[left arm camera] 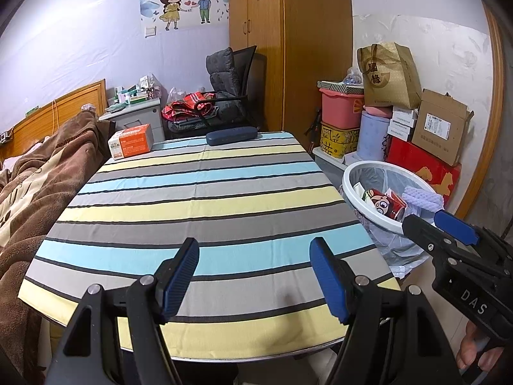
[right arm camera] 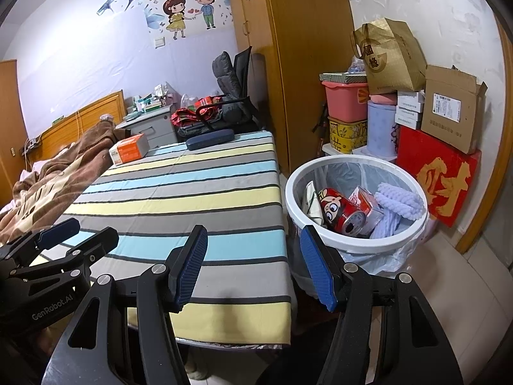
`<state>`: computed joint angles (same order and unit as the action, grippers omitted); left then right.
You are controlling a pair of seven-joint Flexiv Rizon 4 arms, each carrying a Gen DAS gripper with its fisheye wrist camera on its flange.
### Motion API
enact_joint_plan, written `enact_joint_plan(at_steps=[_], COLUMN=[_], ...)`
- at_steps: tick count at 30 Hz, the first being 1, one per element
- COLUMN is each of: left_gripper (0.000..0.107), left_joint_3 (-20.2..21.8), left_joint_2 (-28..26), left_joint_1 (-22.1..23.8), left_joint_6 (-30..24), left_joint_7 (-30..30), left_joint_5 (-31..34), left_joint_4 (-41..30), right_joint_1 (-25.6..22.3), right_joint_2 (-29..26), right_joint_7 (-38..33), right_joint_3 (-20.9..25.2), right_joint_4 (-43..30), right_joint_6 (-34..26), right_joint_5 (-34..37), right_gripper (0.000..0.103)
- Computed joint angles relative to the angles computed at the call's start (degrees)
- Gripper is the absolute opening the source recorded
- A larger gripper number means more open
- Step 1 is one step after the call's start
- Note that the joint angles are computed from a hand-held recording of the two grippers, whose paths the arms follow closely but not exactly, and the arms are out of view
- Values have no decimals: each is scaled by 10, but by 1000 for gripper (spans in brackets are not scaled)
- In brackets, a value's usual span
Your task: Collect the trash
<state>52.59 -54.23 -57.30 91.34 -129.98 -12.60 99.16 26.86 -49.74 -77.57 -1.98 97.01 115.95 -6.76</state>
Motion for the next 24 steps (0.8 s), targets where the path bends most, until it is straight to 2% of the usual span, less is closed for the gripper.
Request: enact_joint_plan(at_steps=[24], left_gripper=[73], left_joint_3=[4], left_joint_2=[-2], left_joint_1=[-5], left_joint_6=[2], left_joint_7=[-4], left_joint_5=[-1], left_joint_4=[4], right_joint_1=[1], right_joint_2=[3], right_joint_7=[-2], right_joint_3=[0], right_joint_4=[2], right_joint_6=[0], right_joint_5=[3], right_gripper=[62])
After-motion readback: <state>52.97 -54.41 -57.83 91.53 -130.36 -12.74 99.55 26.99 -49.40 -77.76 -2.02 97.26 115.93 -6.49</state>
